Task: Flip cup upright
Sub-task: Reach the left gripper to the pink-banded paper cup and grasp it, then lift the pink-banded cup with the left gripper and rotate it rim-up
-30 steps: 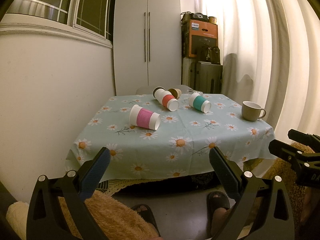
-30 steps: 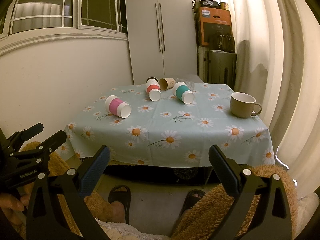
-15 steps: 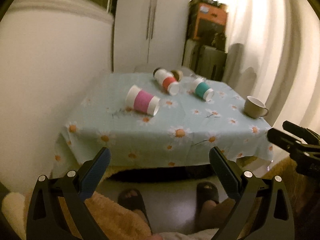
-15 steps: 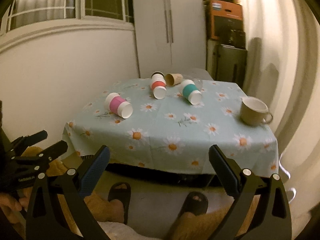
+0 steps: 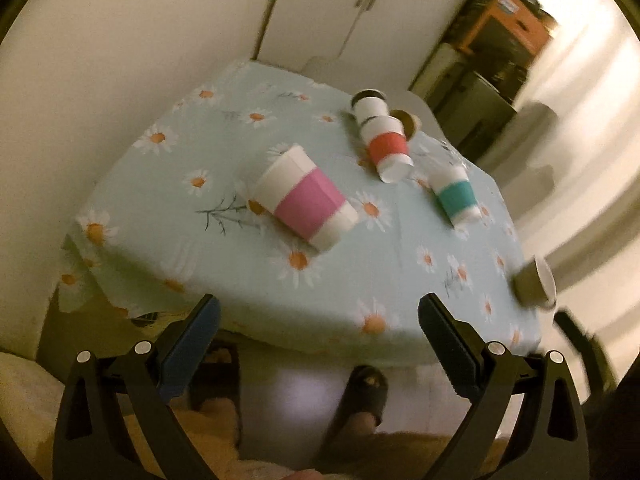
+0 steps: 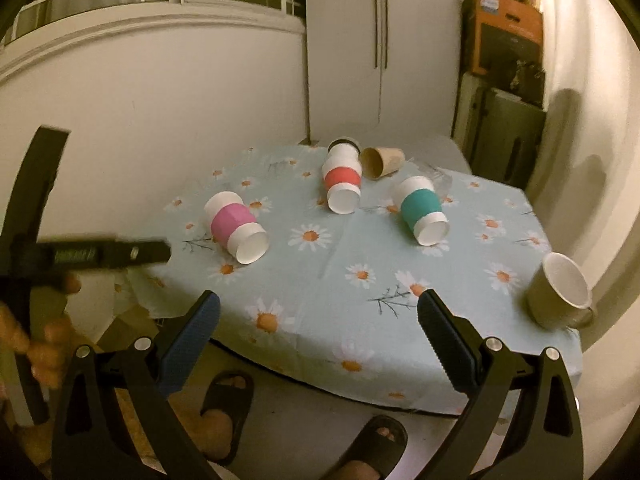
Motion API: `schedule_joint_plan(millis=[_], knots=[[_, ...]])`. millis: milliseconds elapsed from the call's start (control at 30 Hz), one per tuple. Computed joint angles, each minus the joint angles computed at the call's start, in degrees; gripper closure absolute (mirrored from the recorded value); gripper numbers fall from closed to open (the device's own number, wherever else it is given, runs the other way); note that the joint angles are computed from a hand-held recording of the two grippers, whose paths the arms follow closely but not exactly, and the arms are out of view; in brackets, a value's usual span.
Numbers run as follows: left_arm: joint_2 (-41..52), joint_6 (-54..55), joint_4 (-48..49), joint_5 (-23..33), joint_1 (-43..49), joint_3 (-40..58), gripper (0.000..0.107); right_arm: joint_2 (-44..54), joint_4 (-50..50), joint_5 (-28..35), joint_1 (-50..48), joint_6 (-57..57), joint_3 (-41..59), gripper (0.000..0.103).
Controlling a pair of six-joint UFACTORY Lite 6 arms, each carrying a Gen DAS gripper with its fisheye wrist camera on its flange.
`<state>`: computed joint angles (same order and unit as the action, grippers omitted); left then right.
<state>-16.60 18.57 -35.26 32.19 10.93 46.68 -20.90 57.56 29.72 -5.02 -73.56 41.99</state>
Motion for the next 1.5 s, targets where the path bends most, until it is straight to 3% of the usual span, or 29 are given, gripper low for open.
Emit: schedule_joint_plan(millis=[133,300,567,833,933,1067,1333,1500], knots=[[16.79,0.95,-6.98,3.02,3.30,11.75,0.011,10.93,0.70,-1.07,2.33,-2.65,7.64,0.005],[28.68,-1.82,-10.35,5.30,3.52,22.14,0.011,19.96,-0.40,-1.56,5.01,-3.37,16.28,0.005],[40.57,-17.19,-4.01,5.23,2.60,33.46,0.012,28.92,3.93,3.64,3.33,-7.32,23.33,0.005],[47.22,-23.06,-0.53,4.12,1.41,40.57,0.016,30.02,2.88,6.69,0.49,-8.87,23.73,0.005],[49.62,-24.72,0.96,4.70,1.48,43.25,0.028,30.54,2.32,7.99,-0.77,-8.16,24.25,0.005],[51.76,-25.49,1.64,5.16,0.89,46.58,0.038,30.90,1.73,8.69,-1.29,-7.09,24.97,0.005],[50.40,-25.45,3.83,3.94,-0.95,46.36,0.038,30.26,2.28,8.59,-1.95,-7.18,24.43,0.005],[45.34,-23.91,6.07,-0.10,-3.68,41.59,0.038,30.22,3.09,9.94,-3.90,-7.09,24.89,0.005]])
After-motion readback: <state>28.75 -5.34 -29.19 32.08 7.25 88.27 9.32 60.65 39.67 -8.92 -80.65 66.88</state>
